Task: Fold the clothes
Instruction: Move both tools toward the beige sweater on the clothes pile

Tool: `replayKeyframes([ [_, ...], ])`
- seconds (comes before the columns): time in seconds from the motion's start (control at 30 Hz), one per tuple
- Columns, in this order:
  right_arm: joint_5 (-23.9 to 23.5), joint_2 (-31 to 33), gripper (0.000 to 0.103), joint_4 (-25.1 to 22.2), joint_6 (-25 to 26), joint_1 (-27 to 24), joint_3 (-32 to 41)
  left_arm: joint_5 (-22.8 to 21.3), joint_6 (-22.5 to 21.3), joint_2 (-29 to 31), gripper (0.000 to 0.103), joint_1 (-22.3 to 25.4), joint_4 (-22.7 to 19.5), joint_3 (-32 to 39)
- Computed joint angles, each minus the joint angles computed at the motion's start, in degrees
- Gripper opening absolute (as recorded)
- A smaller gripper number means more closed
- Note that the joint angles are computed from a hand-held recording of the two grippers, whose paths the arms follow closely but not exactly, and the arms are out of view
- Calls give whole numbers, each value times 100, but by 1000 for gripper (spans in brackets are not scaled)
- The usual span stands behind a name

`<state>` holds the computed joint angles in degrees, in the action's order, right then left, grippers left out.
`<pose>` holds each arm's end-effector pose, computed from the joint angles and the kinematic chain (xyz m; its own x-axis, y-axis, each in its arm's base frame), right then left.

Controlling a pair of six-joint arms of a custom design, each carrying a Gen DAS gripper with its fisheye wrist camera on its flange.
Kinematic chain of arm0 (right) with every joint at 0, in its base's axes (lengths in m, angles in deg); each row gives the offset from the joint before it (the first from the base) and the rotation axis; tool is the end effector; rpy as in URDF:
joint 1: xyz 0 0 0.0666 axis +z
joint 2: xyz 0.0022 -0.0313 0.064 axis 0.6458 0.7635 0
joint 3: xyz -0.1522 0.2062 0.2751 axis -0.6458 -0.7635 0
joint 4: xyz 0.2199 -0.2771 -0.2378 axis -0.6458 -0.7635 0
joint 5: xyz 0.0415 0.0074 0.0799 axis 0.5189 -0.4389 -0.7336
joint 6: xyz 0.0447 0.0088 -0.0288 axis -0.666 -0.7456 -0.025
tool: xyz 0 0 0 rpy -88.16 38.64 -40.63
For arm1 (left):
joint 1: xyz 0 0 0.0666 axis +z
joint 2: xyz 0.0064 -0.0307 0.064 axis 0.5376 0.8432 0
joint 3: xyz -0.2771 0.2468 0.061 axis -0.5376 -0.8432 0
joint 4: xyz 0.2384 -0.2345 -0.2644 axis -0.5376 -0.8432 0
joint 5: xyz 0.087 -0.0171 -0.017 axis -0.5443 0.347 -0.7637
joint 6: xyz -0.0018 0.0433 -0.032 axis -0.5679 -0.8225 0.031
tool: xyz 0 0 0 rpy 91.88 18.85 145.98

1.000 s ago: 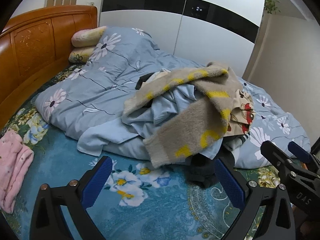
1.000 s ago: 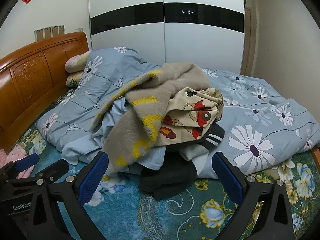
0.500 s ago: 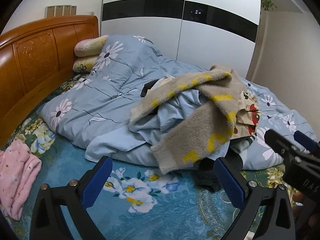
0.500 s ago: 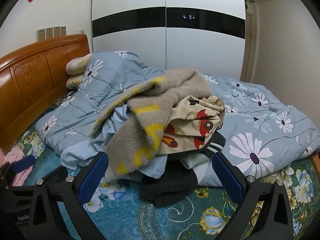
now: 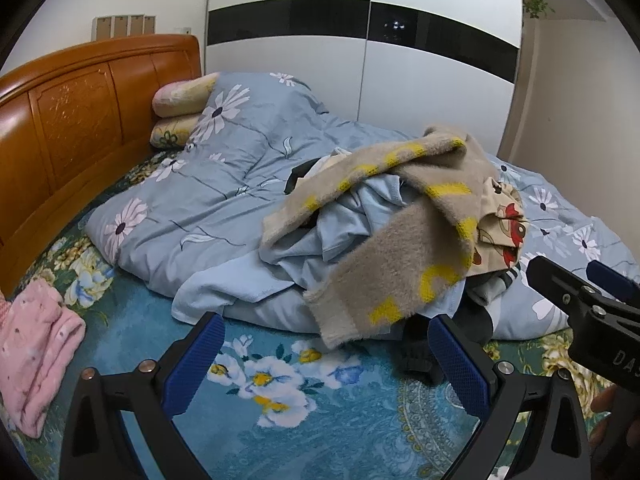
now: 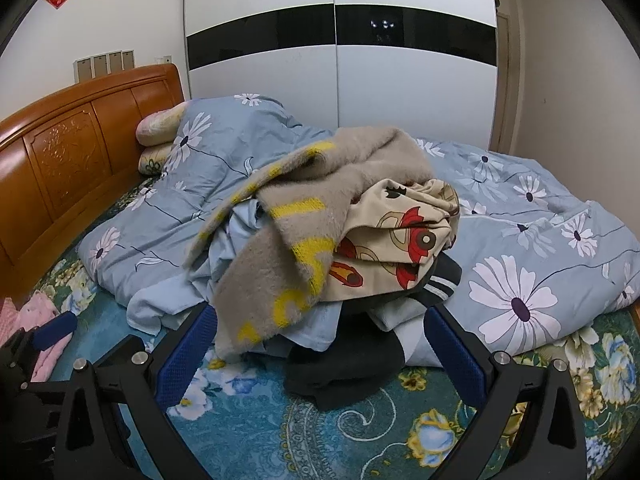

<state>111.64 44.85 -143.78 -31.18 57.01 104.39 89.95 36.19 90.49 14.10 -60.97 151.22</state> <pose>0.4828 0.1302 0.6093 -0.5752 0.1944 -0.7946 0.2667 0.9628 0.0424 0.5305 -0.1790 0.5813 -0.6447 0.1189 -0.7551 0.2922 0.9511 -0.0998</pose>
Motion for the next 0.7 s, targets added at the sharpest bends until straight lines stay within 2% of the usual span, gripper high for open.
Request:
replayKeyframes([
  [0.13, -93, 12, 103, -45, -9, -50, -3, 62, 43, 55, 103, -18, -60, 62],
  [0.37, -164, 40, 103, -103, 19, -70, 9, -22, -229, 58, 103, -83, -61, 47],
  [0.7, -158, 212, 103, -175, 106, -36, 199, 249, -276, 115, 103, 20, 7, 124],
])
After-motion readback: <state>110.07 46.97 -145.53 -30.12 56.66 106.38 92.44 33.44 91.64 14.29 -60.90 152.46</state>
